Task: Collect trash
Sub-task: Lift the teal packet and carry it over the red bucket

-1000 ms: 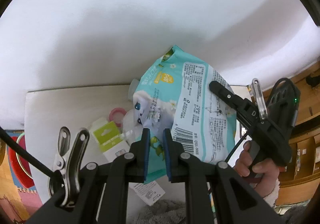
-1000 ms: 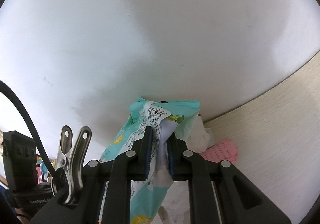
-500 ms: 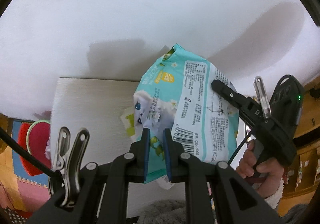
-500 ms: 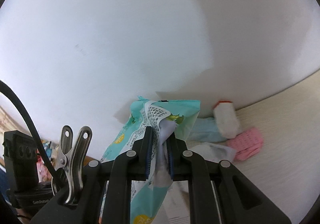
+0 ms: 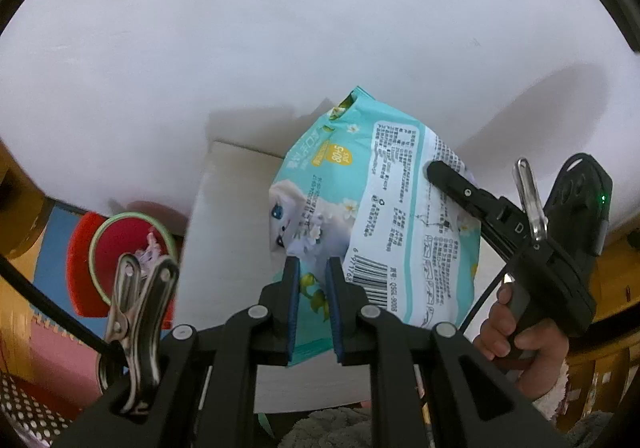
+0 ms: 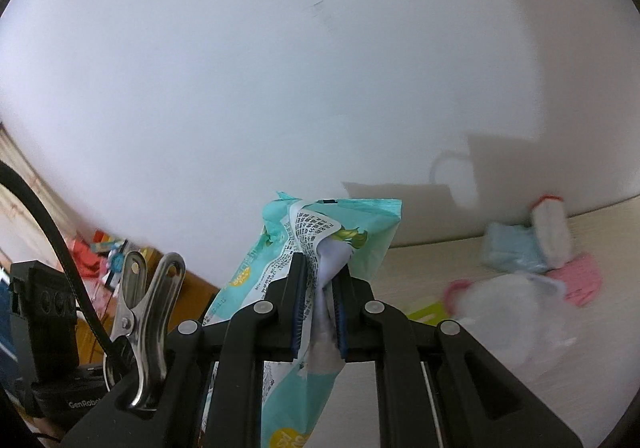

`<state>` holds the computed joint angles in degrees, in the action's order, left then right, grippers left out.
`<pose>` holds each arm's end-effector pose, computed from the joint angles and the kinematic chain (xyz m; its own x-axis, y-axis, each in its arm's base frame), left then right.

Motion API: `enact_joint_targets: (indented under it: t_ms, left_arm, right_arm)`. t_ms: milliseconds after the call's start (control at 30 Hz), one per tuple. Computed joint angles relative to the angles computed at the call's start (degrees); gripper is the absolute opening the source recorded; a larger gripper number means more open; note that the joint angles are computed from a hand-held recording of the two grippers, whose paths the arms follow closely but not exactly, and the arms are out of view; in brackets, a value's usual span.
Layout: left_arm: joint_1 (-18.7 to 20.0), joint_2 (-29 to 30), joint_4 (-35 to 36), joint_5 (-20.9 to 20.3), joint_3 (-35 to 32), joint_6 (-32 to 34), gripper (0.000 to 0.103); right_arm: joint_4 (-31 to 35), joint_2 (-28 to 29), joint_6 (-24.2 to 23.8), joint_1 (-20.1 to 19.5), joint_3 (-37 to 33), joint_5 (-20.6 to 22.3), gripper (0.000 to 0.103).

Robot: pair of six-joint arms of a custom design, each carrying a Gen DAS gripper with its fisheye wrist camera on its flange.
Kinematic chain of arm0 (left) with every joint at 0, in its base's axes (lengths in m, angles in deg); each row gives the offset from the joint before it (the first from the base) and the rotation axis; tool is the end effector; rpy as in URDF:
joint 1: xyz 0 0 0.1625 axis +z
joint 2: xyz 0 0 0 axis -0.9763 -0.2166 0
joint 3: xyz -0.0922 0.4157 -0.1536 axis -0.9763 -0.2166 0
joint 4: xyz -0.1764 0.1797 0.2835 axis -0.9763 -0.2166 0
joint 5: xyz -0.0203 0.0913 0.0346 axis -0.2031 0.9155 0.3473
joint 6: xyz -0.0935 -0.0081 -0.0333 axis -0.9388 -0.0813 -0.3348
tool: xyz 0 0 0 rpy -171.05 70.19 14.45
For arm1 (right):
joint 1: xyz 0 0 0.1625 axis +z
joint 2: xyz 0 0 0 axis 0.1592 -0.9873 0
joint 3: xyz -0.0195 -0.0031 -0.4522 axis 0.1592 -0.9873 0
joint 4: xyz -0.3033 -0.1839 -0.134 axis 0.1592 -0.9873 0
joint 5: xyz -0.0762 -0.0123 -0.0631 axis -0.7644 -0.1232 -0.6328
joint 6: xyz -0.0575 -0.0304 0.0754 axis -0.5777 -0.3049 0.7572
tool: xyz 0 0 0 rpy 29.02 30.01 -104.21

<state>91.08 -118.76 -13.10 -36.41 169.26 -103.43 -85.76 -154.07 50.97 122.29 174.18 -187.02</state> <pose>-0.3012 -0.2653 0.5157 -0.9294 -0.1494 -0.3375 0.0373 0.8717 -0.4886 0.4552 -0.3634 0.2990 -0.9328 -0.3205 0.1648 -0.3588 0.7843 -0.5061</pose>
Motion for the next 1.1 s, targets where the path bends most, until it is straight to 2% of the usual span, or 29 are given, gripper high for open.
enact_joint_targets:
  t_ms: [267,433,567,667,867,1100]
  left_arm:
    - [-3.58,-1.75,6.7,1.44,0.09,-10.32,0.014]
    - [-4.37,-3.77,11.64,2.51,-0.14,-15.85,0.014]
    - [-6.38,-6.75,15.41,3.02,0.68,-21.82,0.013]
    - [-6.91,-8.08,18.29,3.25,0.82,-25.56,0.014]
    - [-6.09,-11.79,20.27,4.49,3.38,-29.05,0.014]
    - [-0.63,-16.78,22.29,5.23,7.82,-31.84,0.013]
  right_arm:
    - [0.27,5.29,-1.6,1.71,-2.87,3.04,0.014]
    - [0.88,8.61,-2.54,2.29,-4.76,5.2,0.013]
    - [3.96,11.02,-0.98,2.21,-7.72,8.88,0.013]
    - [7.58,13.49,-1.77,3.5,-11.3,8.71,0.013]
    - [16.32,19.28,-3.51,6.09,-20.02,7.98,0.013]
    - [27.52,30.61,-7.79,7.79,-33.49,6.48,0.012]
